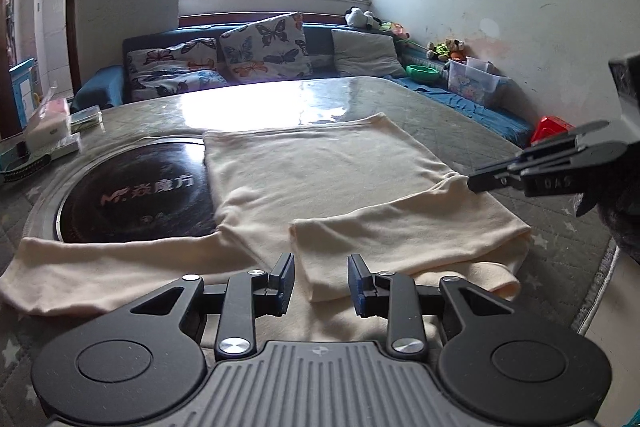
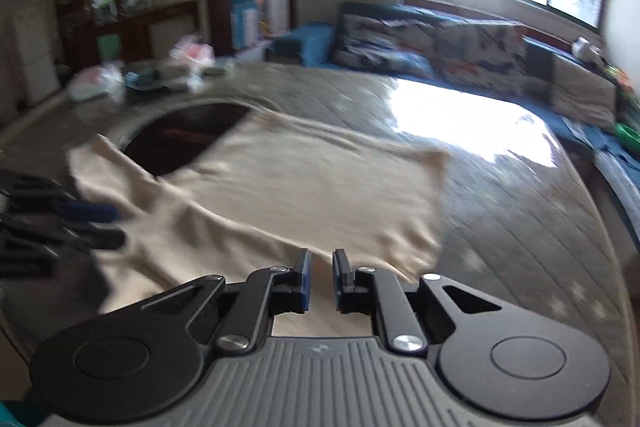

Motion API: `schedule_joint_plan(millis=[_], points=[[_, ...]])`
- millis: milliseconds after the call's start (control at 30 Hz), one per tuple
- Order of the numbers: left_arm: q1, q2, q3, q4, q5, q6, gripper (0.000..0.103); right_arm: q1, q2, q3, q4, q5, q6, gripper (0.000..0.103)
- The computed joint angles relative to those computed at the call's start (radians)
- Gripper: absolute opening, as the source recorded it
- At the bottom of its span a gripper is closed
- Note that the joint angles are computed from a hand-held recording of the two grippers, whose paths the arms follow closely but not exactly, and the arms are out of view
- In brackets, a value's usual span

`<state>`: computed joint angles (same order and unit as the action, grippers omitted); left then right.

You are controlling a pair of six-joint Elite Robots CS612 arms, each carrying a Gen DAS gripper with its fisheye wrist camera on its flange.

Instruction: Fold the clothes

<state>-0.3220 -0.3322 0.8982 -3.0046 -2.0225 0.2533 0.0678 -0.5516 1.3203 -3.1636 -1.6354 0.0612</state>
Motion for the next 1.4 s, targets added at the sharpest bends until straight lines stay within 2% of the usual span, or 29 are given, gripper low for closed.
schedule_joint_plan(millis=[67,300,400,600,667,900,1067,1200,1367,1400], points=[[-0.006,0.004,-0.01,0.02,-0.003,0.015,0.03,-0.009,-0.002,0.019,0.011,-0.006,0.02,0.011],[-0.023,0.016,-0.044,0.065,0.009,0.042,0.03,-0.022,-0.006,0.046,-0.013,0.007,-0.013,0.011],[-0.029,0.027,-0.069,0.083,0.014,0.041,0.03,-0.028,0.007,0.017,-0.039,0.023,-0.018,0.011],[-0.04,0.056,-0.125,0.136,0.074,0.038,0.03,-0.039,0.053,-0.056,0.007,0.04,0.007,0.01],[-0.037,0.063,-0.138,0.147,0.08,0.033,0.027,-0.038,0.053,-0.056,0.004,0.041,0.002,0.01],[-0.022,0.028,-0.06,0.074,0.062,0.025,0.028,-0.028,-0.002,0.036,-0.029,0.054,-0.074,0.012],[-0.021,0.012,-0.014,0.045,0.072,0.063,0.028,-0.018,-0.026,0.085,-0.013,0.062,-0.101,0.012],[-0.013,0.006,-0.002,0.009,0.078,0.029,0.029,-0.005,-0.024,0.067,0.01,0.044,-0.146,0.012],[0.003,0.001,0.0,-0.026,0.119,-0.063,0.035,0.002,0.01,-0.026,0.055,0.129,-0.191,0.013],[0.007,0.001,-0.001,-0.032,0.139,-0.081,0.037,0.005,0.022,-0.051,0.069,0.142,-0.202,0.017]])
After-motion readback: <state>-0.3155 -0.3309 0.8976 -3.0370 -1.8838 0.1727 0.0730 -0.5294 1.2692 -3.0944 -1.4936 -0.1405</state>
